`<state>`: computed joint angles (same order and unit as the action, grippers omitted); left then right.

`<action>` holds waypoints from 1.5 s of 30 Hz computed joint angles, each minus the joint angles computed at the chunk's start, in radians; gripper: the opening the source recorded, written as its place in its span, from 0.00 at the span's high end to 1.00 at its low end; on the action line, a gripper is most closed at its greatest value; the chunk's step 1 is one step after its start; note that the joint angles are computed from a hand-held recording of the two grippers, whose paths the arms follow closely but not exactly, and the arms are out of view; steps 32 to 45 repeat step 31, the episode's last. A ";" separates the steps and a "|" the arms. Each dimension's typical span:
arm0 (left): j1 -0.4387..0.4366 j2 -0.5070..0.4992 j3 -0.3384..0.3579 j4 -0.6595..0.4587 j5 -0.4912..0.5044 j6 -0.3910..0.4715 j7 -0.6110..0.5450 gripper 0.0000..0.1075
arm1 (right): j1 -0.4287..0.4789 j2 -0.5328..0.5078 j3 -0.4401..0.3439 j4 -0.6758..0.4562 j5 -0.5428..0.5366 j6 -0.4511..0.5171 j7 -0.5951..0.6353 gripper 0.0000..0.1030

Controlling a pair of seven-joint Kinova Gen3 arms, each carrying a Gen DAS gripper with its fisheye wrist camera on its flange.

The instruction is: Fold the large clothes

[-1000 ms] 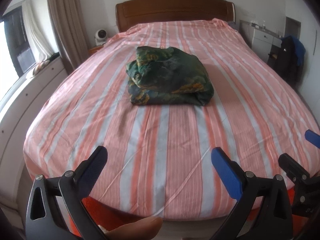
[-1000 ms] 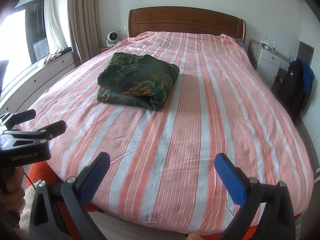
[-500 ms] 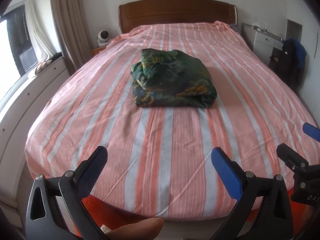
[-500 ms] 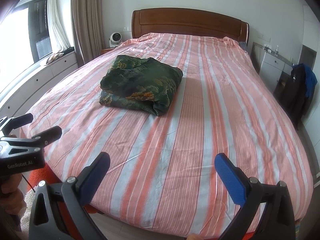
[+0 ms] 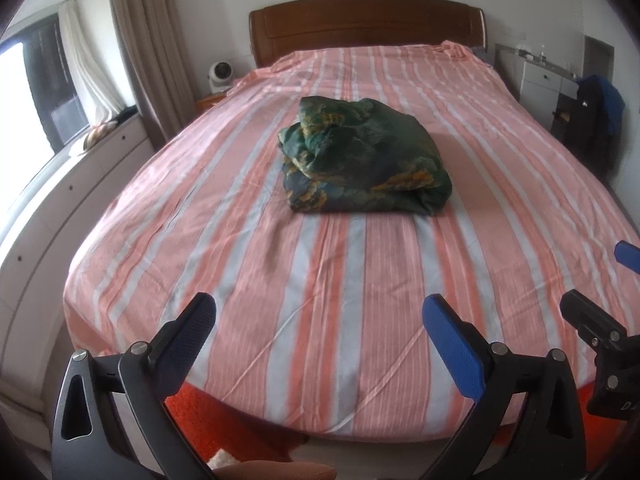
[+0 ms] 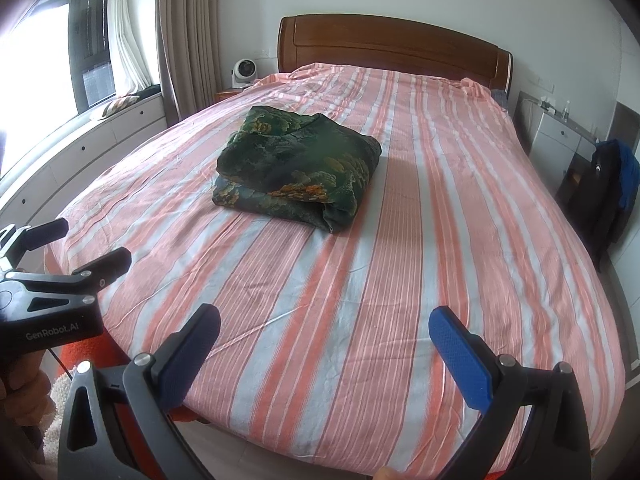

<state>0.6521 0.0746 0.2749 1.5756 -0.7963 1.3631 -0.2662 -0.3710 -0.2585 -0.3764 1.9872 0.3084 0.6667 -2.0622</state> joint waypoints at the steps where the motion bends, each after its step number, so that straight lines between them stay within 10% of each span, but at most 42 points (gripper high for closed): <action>1: 0.000 0.001 0.000 0.000 -0.001 0.002 0.000 0.04 | 0.000 -0.001 -0.001 0.000 0.002 -0.001 -0.001 0.00; 45: 0.020 0.030 -0.008 0.001 -0.024 0.020 -0.007 0.04 | -0.003 0.024 0.028 0.008 -0.011 -0.008 0.005 0.00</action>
